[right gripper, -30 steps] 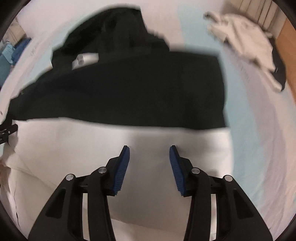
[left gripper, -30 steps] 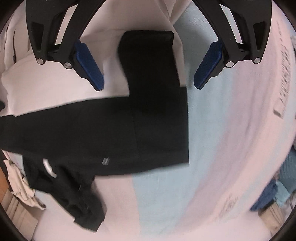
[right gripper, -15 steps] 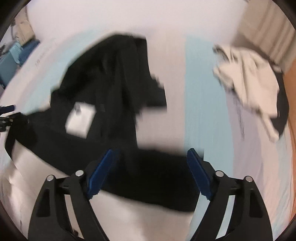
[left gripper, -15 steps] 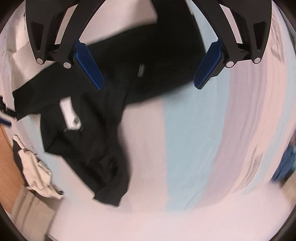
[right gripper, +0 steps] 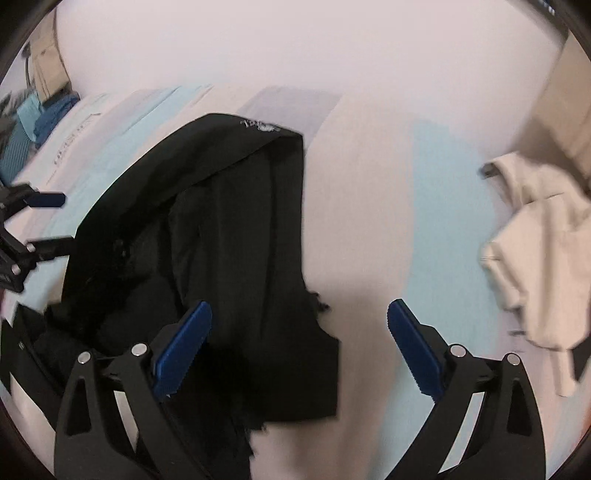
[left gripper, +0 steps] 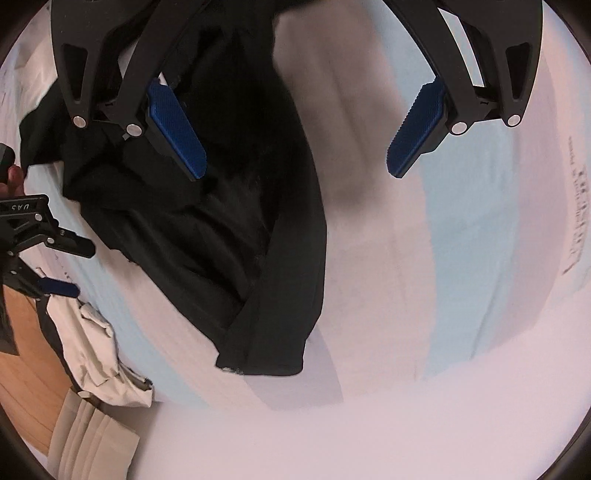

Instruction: Fold large clothes

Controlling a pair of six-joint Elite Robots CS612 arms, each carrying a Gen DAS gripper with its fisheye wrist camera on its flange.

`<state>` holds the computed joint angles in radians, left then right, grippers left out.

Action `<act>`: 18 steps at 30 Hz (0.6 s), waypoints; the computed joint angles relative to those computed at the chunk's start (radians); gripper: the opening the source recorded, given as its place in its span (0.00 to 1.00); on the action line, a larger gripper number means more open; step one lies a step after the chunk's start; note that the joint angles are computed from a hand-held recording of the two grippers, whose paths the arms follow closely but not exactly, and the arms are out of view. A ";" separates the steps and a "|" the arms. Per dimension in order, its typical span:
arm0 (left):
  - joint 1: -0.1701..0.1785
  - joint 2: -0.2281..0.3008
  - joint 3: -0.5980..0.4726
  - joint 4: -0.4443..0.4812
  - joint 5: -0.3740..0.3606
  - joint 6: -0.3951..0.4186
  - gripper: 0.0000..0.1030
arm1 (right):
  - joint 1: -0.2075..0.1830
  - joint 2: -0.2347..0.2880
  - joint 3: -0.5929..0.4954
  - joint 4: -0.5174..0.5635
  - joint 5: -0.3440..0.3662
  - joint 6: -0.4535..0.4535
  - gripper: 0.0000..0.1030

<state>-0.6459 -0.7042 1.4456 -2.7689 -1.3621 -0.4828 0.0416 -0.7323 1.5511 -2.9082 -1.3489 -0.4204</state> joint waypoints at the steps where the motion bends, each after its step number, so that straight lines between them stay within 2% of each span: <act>1: 0.009 0.011 -0.014 0.001 -0.029 -0.004 0.94 | -0.001 0.018 -0.036 0.054 0.024 0.007 0.90; 4: 0.028 0.043 -0.052 0.001 -0.073 -0.023 0.93 | 0.001 0.064 -0.118 0.141 0.045 0.009 0.89; 6: 0.036 0.064 -0.080 0.007 -0.086 -0.026 0.93 | 0.006 0.092 -0.160 0.158 0.029 0.023 0.89; 10: 0.046 0.095 -0.118 0.010 -0.092 -0.055 0.92 | 0.007 0.141 -0.242 0.236 0.050 0.088 0.82; 13: 0.056 0.116 -0.143 0.040 -0.132 -0.109 0.87 | 0.010 0.167 -0.295 0.344 0.079 0.111 0.78; 14: 0.058 0.117 -0.142 0.047 -0.136 -0.120 0.82 | 0.013 0.171 -0.303 0.358 0.080 0.118 0.76; 16: 0.065 0.124 -0.143 0.044 -0.172 -0.146 0.65 | 0.018 0.174 -0.311 0.364 0.069 0.134 0.61; 17: 0.066 0.123 -0.134 0.027 -0.174 -0.164 0.61 | 0.021 0.176 -0.319 0.371 0.045 0.154 0.53; 18: 0.067 0.121 -0.127 0.011 -0.172 -0.172 0.54 | 0.021 0.174 -0.317 0.367 0.037 0.168 0.34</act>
<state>-0.5790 -0.5835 1.3184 -2.7583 -1.5339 -0.6547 0.0625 -0.5586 1.2345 -2.5417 -1.3115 -0.2523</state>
